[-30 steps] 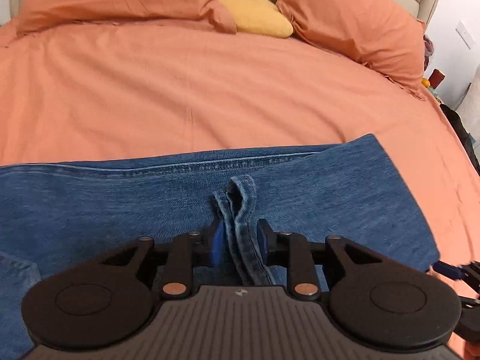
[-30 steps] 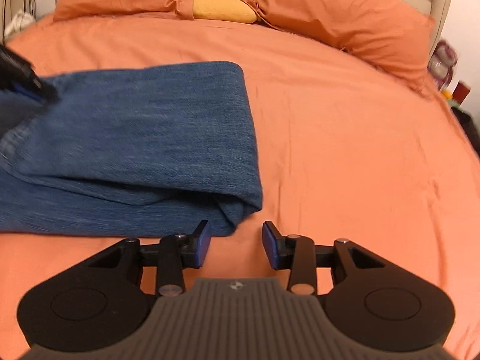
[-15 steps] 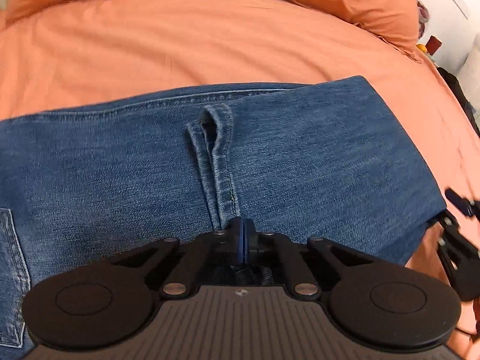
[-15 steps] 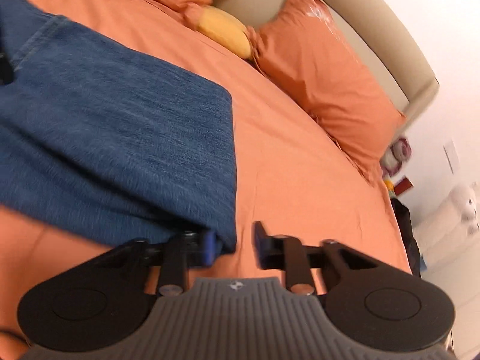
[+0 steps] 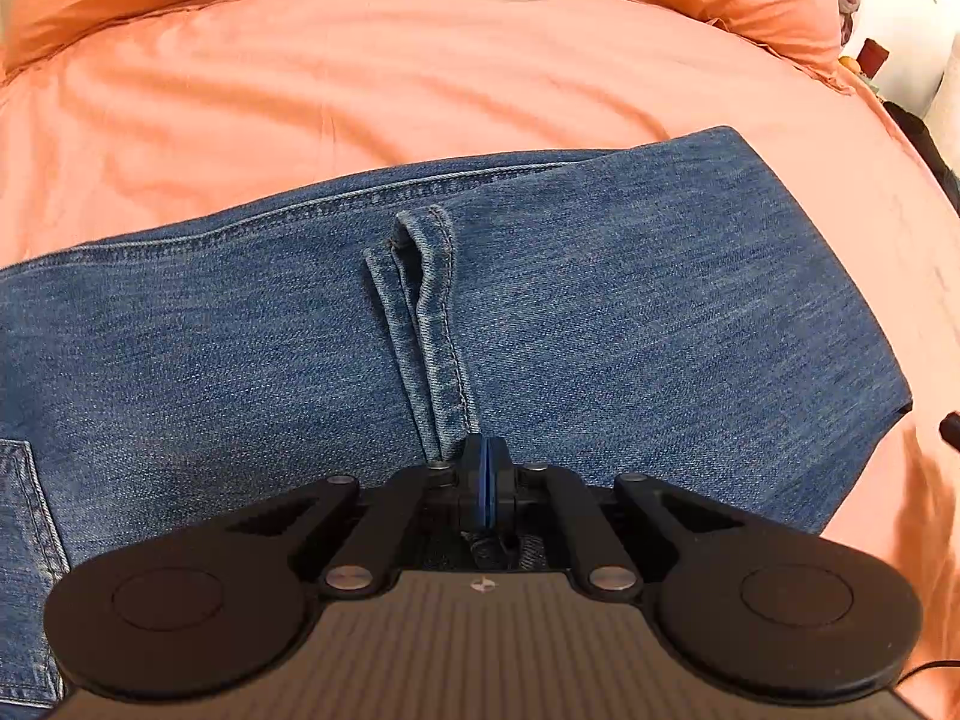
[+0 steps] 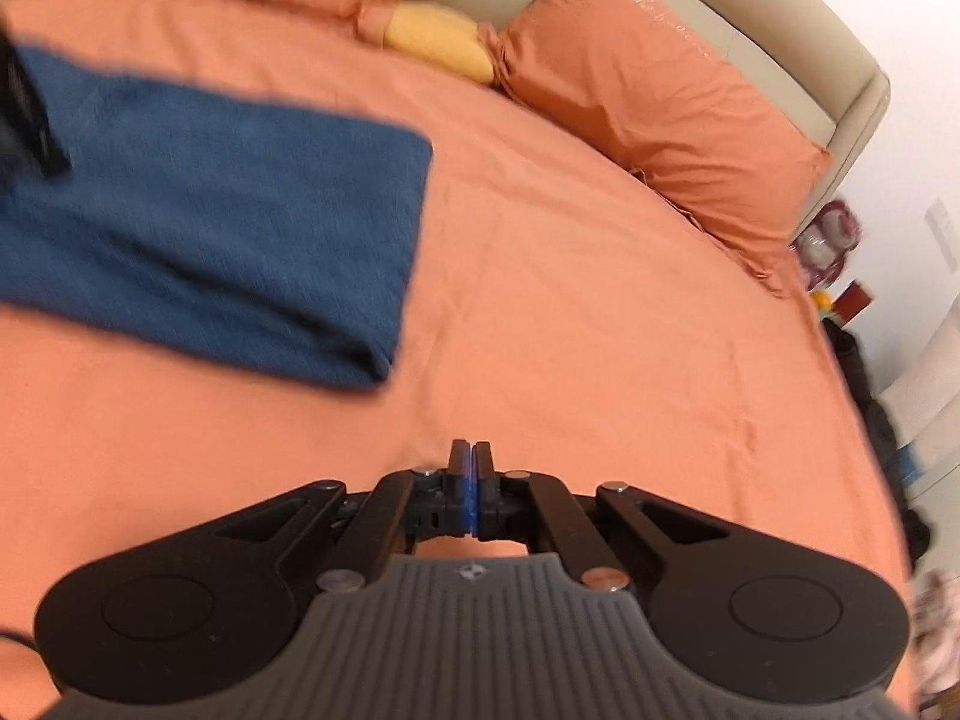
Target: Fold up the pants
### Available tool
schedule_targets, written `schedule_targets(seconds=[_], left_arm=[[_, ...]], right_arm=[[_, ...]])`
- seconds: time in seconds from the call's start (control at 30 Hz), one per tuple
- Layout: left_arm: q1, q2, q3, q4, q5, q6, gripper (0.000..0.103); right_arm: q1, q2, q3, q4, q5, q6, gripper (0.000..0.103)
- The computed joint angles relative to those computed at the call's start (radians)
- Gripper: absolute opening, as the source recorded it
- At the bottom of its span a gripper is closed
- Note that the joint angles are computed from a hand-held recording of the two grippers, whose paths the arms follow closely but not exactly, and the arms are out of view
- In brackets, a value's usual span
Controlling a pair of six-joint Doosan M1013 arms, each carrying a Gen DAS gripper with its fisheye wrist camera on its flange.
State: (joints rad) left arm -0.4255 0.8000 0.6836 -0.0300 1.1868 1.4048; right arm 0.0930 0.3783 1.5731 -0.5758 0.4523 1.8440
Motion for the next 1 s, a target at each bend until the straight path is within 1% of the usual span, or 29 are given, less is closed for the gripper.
schedule_targets(seconds=[0.1, 0.23, 0.3, 0.4, 0.43, 0.5, 0.6, 0.73, 0.8, 0.83, 0.87, 0.93, 1.0], left_arm=[[0.003, -0.014, 0.031, -0.009, -0.029, 0.000, 0.006], [0.018, -0.023, 0.049, -0.059, -0.044, -0.013, 0.006], [0.021, -0.024, 0.052, -0.071, -0.046, -0.012, 0.006], [0.023, -0.033, 0.072, -0.079, -0.068, 0.008, 0.006], [0.024, -0.036, 0.080, -0.084, -0.078, 0.014, 0.006], [0.028, -0.045, 0.102, -0.103, -0.105, 0.022, 0.006], [0.035, -0.060, 0.135, -0.131, -0.144, 0.022, 0.006], [0.030, -0.076, 0.148, -0.109, -0.156, 0.015, 0.006], [0.024, -0.092, 0.154, -0.075, -0.151, -0.025, 0.023], [0.021, -0.109, 0.175, -0.056, -0.173, -0.038, 0.037], [0.021, -0.132, 0.205, -0.042, -0.208, -0.045, 0.046], [0.023, -0.177, 0.262, -0.020, -0.263, -0.073, 0.049], [0.032, -0.206, 0.290, -0.001, -0.271, -0.117, 0.049]], right_arm=[[-0.010, 0.010, -0.039, 0.208, -0.033, -0.079, 0.000], [-0.002, 0.052, -0.101, 0.342, -0.055, -0.121, 0.000], [-0.002, 0.085, -0.143, 0.428, -0.011, -0.162, 0.000], [-0.008, 0.125, -0.183, 0.497, 0.083, -0.158, 0.000], [-0.012, 0.137, -0.192, 0.528, 0.097, -0.162, 0.000], [-0.016, 0.147, -0.201, 0.552, 0.101, -0.140, 0.000], [-0.011, 0.156, -0.220, 0.539, 0.133, -0.145, 0.000], [-0.005, 0.170, -0.255, 0.514, 0.189, -0.153, 0.000], [0.005, 0.175, -0.274, 0.465, 0.226, -0.135, 0.000], [0.013, 0.175, -0.280, 0.431, 0.239, -0.127, 0.000], [0.018, 0.167, -0.275, 0.405, 0.241, -0.126, 0.000], [0.026, 0.157, -0.269, 0.407, 0.223, -0.123, 0.001], [0.033, 0.145, -0.263, 0.452, 0.202, -0.144, 0.001]])
